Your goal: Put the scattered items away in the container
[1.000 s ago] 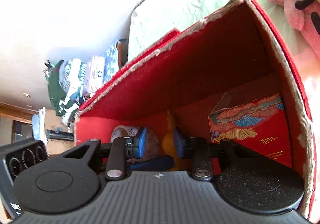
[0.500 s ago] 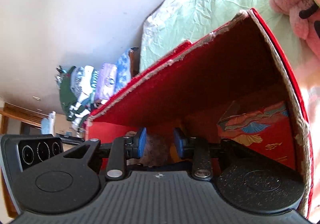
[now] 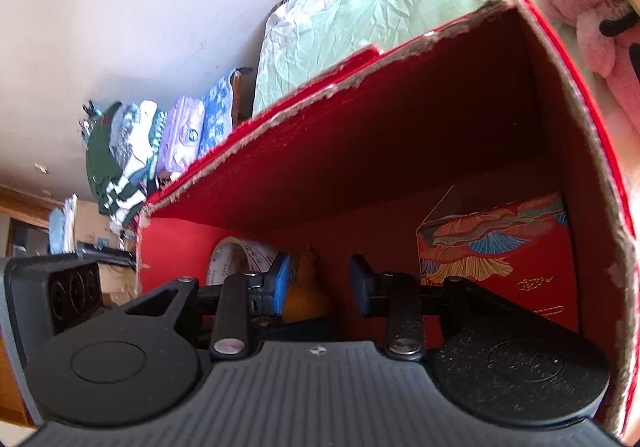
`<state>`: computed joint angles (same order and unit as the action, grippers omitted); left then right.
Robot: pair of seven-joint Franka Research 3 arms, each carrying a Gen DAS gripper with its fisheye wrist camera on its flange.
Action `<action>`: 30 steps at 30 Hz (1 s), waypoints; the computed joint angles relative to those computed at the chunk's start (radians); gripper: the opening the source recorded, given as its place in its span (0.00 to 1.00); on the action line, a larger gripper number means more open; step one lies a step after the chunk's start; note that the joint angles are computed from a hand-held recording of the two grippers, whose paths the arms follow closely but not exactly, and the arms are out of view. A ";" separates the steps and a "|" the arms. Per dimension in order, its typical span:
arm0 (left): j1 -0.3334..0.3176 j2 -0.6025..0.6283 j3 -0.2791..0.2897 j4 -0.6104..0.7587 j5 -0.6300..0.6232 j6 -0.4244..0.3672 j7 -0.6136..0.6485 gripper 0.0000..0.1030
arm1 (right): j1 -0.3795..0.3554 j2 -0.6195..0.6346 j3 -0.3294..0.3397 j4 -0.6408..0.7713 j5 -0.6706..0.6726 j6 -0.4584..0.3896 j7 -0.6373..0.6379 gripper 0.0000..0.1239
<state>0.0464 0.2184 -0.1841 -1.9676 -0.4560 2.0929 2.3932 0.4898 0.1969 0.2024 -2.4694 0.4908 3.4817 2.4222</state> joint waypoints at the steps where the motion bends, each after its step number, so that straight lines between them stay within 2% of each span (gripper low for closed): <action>1: -0.001 -0.004 0.000 -0.005 0.003 0.006 0.002 0.51 | 0.020 -0.002 -0.018 0.008 0.019 -0.022 -0.026 0.29; 4: -0.005 -0.027 -0.001 -0.032 0.001 0.038 0.016 0.51 | 0.093 -0.002 -0.079 0.031 0.103 -0.068 -0.105 0.29; 6: -0.008 -0.039 0.002 -0.046 -0.002 0.058 0.017 0.52 | 0.109 -0.001 -0.093 0.042 0.126 -0.094 -0.131 0.30; 10: 0.000 -0.066 0.015 -0.077 -0.009 0.083 0.052 0.58 | 0.223 0.001 -0.202 0.063 0.195 -0.144 -0.193 0.30; 16: 0.000 -0.046 0.017 -0.052 -0.008 0.092 0.057 0.61 | 0.304 0.003 -0.281 0.068 0.202 -0.162 -0.194 0.31; 23: -0.023 -0.023 -0.009 -0.077 -0.021 0.163 0.051 0.66 | 0.415 0.004 -0.394 0.068 0.196 -0.175 -0.177 0.31; 30: -0.027 -0.017 -0.021 -0.088 -0.035 0.181 0.067 0.70 | 0.544 0.009 -0.526 0.067 0.177 -0.189 -0.144 0.33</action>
